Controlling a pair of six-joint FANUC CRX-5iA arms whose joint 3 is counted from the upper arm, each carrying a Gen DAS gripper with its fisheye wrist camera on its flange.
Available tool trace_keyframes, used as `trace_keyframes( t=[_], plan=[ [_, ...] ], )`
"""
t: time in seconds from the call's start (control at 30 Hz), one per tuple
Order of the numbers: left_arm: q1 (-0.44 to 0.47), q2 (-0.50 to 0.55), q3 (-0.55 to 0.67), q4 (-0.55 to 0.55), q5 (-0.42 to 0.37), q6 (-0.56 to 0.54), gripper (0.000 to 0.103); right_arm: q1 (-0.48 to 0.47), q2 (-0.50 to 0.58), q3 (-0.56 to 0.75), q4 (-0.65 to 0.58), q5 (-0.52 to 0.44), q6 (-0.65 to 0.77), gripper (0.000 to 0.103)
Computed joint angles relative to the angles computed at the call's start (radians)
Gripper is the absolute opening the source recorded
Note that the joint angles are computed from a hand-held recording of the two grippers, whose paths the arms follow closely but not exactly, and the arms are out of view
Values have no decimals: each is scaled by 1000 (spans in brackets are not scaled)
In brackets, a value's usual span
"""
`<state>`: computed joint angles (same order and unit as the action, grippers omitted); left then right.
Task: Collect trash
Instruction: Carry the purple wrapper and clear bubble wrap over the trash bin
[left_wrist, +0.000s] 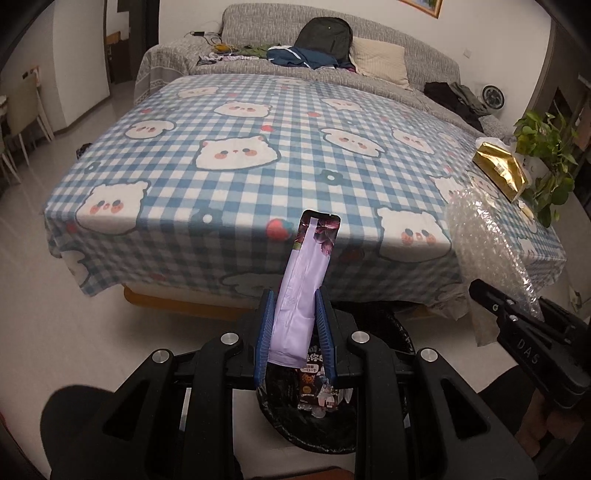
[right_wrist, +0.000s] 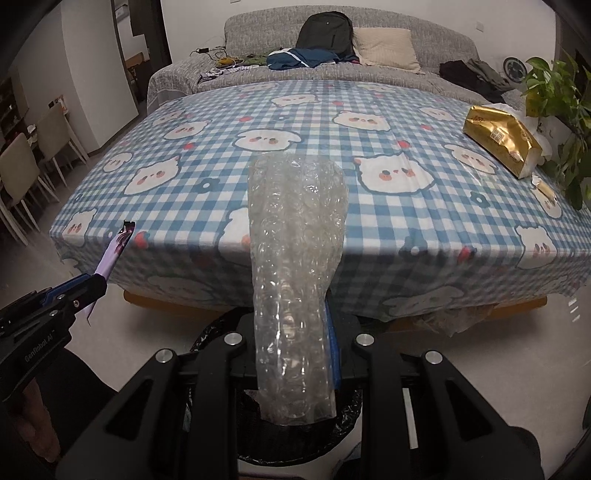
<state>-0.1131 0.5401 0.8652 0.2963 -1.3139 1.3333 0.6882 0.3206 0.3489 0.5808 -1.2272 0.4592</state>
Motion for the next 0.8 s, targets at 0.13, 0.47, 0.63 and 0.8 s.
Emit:
trace_keyframes(
  t=[0.13,0.47,0.63,0.8],
  plan=[
    [10,-70,-116,21,39,-25,22,25,-26,-53,-2,5,-30,23],
    [4,-105,-224,-10,62,-39,22,43,-16,-79,-76,-13,-29,23],
    [-2,-88,-249,-3,72,-50,22,30,14,-65,-126,-31,-13,23],
    [-6,-63,-253,-5,69,-52,22,18,45,-45,-170,-44,3,23]
  ],
)
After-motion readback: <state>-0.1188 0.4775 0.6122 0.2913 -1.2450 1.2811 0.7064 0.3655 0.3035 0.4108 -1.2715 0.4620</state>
